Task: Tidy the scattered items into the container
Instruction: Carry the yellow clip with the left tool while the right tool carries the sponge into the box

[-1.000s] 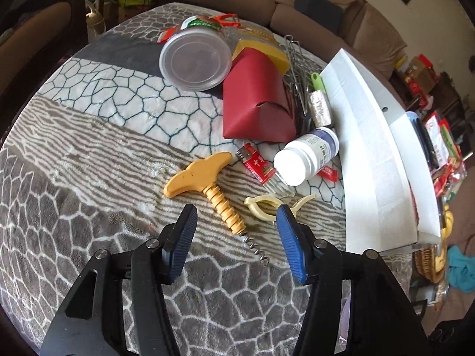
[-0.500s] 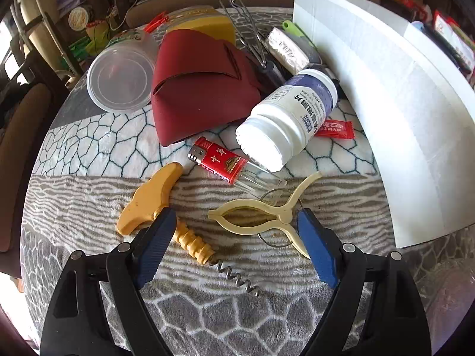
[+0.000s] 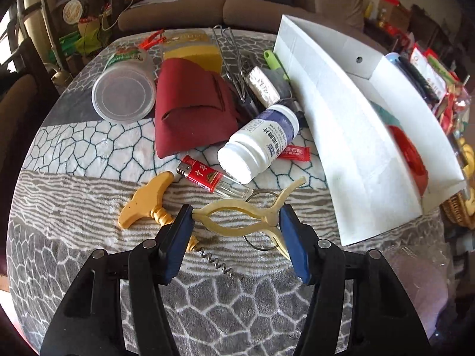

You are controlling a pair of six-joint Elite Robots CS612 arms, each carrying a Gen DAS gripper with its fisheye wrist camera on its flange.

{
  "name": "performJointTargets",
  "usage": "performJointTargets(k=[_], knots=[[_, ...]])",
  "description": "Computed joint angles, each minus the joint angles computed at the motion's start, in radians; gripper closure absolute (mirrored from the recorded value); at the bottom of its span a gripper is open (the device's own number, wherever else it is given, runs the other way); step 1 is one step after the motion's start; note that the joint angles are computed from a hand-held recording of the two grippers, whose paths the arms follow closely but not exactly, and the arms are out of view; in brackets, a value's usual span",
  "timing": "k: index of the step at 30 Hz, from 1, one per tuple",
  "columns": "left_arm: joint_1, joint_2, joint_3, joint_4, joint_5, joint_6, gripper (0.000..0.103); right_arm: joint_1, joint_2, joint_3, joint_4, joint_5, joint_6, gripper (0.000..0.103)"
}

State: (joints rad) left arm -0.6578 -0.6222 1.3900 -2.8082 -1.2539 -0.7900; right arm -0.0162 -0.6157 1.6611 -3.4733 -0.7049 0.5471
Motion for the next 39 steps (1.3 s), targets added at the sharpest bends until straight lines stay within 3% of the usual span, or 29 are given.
performJointTargets(k=[8, 16, 24, 35, 39], knots=[[-0.030, -0.087, 0.015, -0.081, 0.045, 0.090, 0.047, -0.010, -0.036, -0.005, -0.053, 0.015, 0.037, 0.092], [-0.047, -0.054, -0.131, -0.023, 0.009, 0.151, 0.047, -0.048, -0.064, -0.065, -0.040, -0.037, 0.037, 0.092], [-0.039, 0.084, -0.384, 0.152, -0.041, 0.175, 0.047, -0.092, -0.036, -0.164, 0.037, -0.112, 0.021, 0.092], [-0.016, 0.343, -0.823, 0.476, -0.089, 0.211, 0.047, -0.101, 0.059, -0.328, 0.320, -0.220, -0.114, 0.089], [-0.009, 0.432, -0.988, 0.614, -0.083, 0.210, 0.047, -0.079, 0.051, -0.342, 0.442, -0.352, -0.253, 0.082]])
